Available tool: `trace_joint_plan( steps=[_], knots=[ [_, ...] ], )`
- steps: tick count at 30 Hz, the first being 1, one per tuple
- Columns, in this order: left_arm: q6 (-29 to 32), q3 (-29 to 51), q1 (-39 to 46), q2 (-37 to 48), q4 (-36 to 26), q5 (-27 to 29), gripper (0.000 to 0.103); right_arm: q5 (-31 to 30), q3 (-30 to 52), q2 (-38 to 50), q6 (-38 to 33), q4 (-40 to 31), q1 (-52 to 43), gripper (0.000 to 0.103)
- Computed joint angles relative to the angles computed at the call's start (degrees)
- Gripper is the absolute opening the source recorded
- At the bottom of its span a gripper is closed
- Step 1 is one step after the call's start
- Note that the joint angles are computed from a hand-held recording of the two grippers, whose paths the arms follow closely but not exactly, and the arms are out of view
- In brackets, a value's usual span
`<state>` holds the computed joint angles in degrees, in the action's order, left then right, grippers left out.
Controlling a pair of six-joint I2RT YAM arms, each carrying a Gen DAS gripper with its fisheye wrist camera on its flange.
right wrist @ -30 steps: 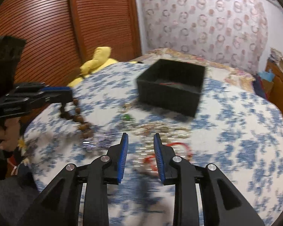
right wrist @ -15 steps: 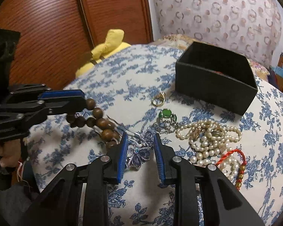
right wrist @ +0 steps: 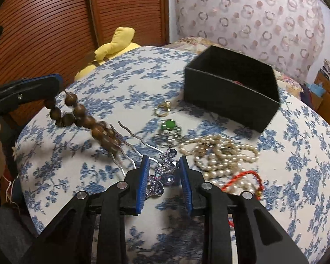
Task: Organize jewelry
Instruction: 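Grasp the jeweled hair comb with the right tool and lift it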
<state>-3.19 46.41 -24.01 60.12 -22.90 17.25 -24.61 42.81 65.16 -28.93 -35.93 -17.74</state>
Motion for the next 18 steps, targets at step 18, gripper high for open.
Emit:
trace_joint_plan(
  steps=[18],
  knots=[
    [1.07, 1.07, 4.00, -0.44, -0.94, 1.89, 0.012, -0.46, 1.11, 0.91, -1.22, -0.68, -2.61, 0.019]
  ],
)
